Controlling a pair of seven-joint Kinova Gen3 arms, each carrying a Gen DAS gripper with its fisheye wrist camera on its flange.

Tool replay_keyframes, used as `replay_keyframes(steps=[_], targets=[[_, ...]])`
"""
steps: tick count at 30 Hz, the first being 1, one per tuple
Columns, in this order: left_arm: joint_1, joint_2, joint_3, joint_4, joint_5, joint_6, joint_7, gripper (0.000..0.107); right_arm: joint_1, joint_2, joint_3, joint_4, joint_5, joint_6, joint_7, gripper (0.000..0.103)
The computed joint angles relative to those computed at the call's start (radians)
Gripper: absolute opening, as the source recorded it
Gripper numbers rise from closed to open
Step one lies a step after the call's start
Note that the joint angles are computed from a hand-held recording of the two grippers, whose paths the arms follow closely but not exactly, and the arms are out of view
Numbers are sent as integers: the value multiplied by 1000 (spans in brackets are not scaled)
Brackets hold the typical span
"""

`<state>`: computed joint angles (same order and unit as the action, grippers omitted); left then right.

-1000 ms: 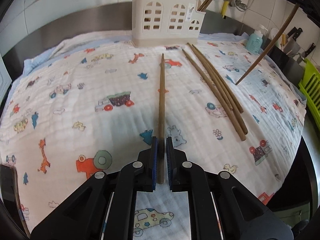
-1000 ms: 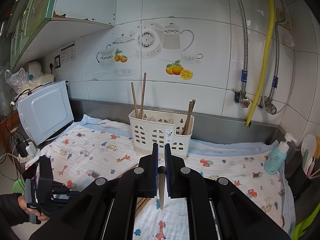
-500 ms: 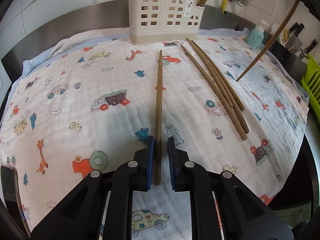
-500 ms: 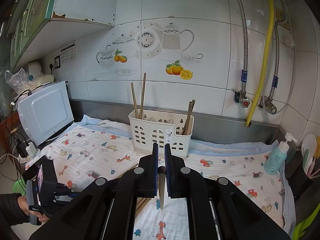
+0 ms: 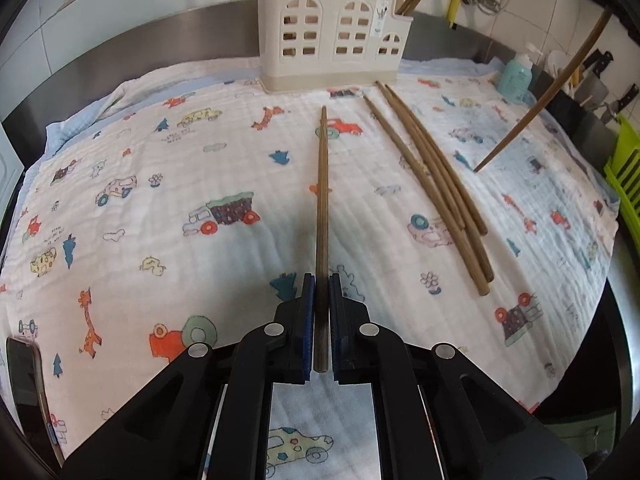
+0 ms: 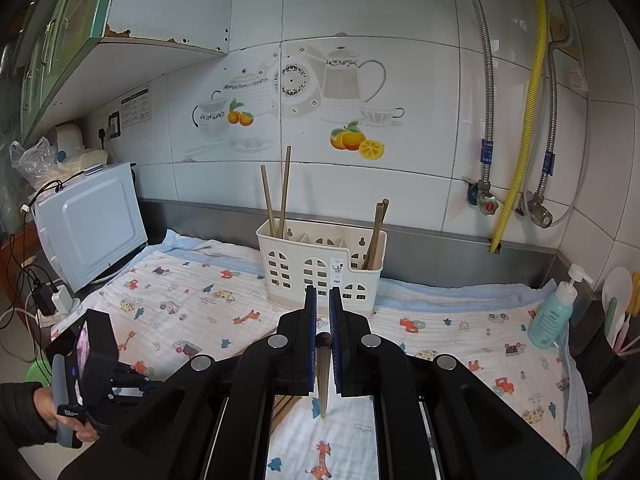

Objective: Organize utensils
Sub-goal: 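Carry the right tool's chopstick toward the white holder while the left tool carries its own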

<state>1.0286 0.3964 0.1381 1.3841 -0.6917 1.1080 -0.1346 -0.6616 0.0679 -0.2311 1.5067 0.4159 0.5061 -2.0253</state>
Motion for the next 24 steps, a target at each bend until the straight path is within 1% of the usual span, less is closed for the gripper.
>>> replay_keyframes(steps=[4, 6, 8, 9, 11, 12, 16, 17, 18, 19, 20, 24], targets=[[25, -19, -9, -4, -52, 12, 29, 6, 6, -2, 1, 2, -11, -4, 8, 6], [39, -29, -11, -12, -93, 28, 48, 6, 4, -2, 1, 3, -5, -5, 3, 6], [41, -35, -5, -25, -123, 42, 40, 6, 5, -3, 0, 4, -7, -5, 5, 6], [39, -35, -1, -34, -125, 51, 30, 6, 5, -2, 0, 3, -6, -4, 5, 6], [23, -45, 12, -25, -115, 38, 7, 7, 8, -5, 0, 6, -13, -8, 12, 6], [23, -43, 13, -24, -112, 45, 13, 7, 4, -5, 0, 7, -2, -7, 2, 6], [-4, -57, 24, 28, -69, -15, 37, 9, 8, -2, 0, 4, -13, -8, 8, 6], [-10, -59, 29, 41, -59, -30, 35, 12, 5, -2, 0, 4, -6, -6, 4, 6], [-14, -52, 32, 43, -47, -29, 29, 17, 4, -2, -1, 4, -3, -6, 4, 6], [-14, -48, 33, 44, -40, -31, 31, 36, 4, -2, -2, 3, -4, -5, 8, 6], [-11, -48, 31, 51, -40, -38, 39, 48, 2, -2, -1, 4, 1, -5, 4, 6], [-9, -41, 27, 62, -39, -56, 43, 44, 2, -2, 0, 6, 1, -8, -2, 6]])
